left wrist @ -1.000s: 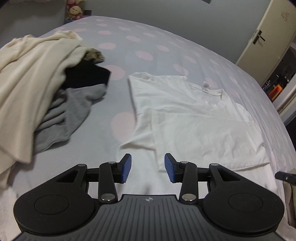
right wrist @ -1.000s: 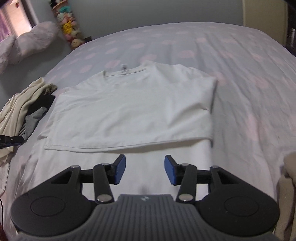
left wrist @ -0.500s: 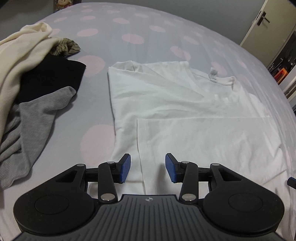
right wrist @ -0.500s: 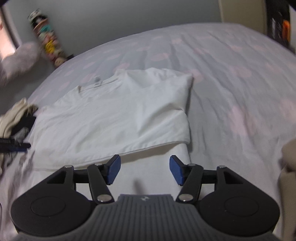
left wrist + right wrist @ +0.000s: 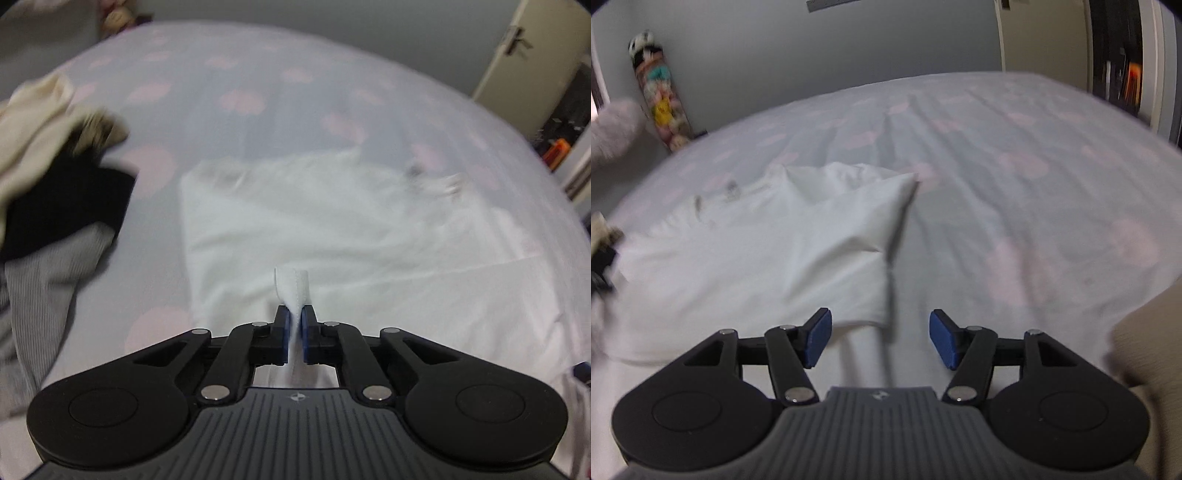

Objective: Fold clothes

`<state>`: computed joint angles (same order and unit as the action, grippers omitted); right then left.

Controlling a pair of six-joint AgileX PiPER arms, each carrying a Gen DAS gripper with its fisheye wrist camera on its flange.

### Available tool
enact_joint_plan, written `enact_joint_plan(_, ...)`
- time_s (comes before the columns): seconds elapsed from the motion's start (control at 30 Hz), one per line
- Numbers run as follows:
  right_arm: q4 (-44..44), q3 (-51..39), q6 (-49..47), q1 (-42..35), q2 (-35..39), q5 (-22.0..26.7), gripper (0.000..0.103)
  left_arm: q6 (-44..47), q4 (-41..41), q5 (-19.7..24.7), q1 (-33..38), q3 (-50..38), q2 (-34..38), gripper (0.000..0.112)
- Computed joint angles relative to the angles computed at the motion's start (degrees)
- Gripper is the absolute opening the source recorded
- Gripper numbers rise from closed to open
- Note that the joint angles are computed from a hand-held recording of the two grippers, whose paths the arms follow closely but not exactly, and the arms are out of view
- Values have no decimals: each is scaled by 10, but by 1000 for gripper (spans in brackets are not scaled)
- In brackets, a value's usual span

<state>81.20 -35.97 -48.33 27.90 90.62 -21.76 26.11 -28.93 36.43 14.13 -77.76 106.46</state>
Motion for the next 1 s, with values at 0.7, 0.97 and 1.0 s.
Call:
enact_joint_plan(0.7,-201,-59,132,-57,73,27,60,-148,99,238,-118,-567,121,4)
enact_joint_plan(0.97,-145,-63,89,-70,73,52,48,-171,139,260,-116,-589,128,4)
enact_joint_plan(1.0,-122,-63,64,-72,73,61,43,-172,140,256,-116,-580,124,4)
